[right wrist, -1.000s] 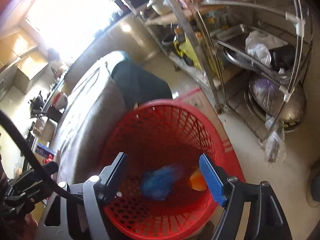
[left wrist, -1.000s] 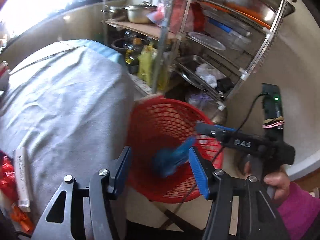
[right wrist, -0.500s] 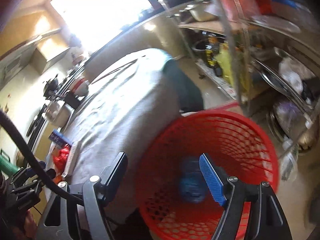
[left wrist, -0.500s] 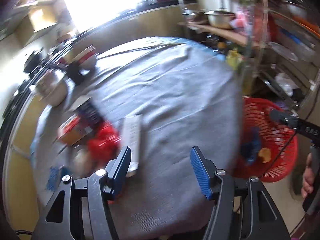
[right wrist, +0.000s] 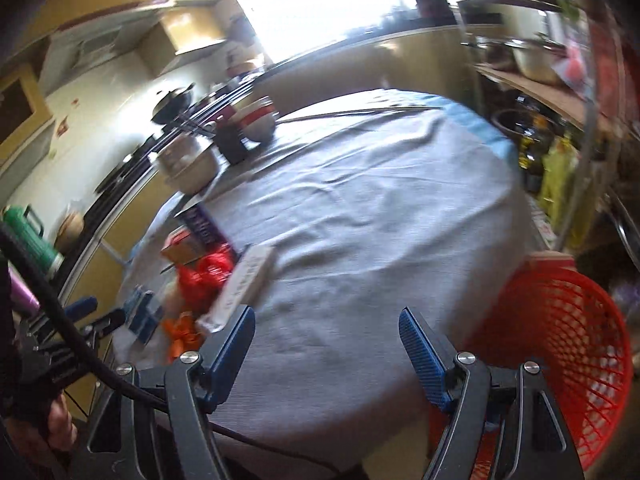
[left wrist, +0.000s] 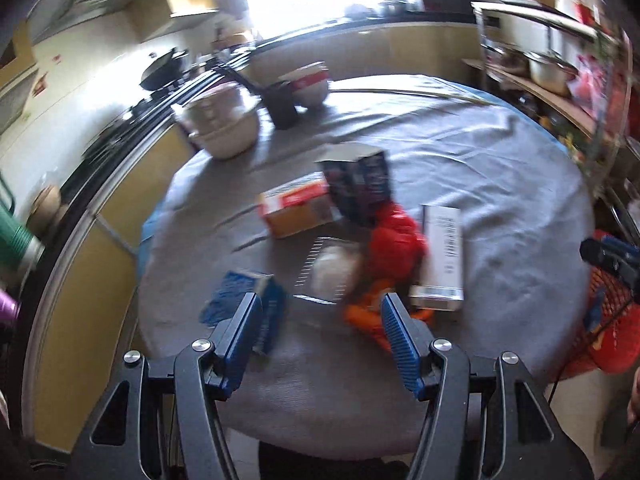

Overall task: Collect trash
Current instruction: 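Move both open tools back over the table toward the remaining items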

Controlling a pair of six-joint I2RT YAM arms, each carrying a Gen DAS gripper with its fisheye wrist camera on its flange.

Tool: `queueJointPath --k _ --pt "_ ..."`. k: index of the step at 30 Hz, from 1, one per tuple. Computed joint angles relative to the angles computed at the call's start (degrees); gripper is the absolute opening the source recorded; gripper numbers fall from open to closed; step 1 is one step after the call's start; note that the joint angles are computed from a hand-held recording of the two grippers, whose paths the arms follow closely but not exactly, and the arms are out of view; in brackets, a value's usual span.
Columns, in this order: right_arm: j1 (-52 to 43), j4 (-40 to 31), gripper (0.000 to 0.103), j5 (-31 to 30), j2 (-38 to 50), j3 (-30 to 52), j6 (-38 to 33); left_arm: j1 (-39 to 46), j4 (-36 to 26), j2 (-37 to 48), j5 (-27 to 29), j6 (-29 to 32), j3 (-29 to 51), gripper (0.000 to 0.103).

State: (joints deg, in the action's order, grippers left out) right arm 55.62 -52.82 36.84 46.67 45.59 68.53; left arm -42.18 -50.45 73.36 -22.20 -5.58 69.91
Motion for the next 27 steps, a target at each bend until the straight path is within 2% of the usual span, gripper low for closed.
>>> queueJointPath --k 4,10,27 --pt "0.16 4.37 0.078 -1.22 6.22 2.53 -3.68 4.41 0.66 -1.69 1.67 1.34 -1.03 0.064" --pt "1.05 6.58 0.078 -2.15 12.19 5.88 -6.05 8.51 1.43 -2.90 3.95 2.17 -2.44 0.064" --pt "1.63 9.24 0.078 -3.85 19.88 10.82 -8.67 13.03 2.31 -4.15 6.97 3.29 -4.27 0.064"
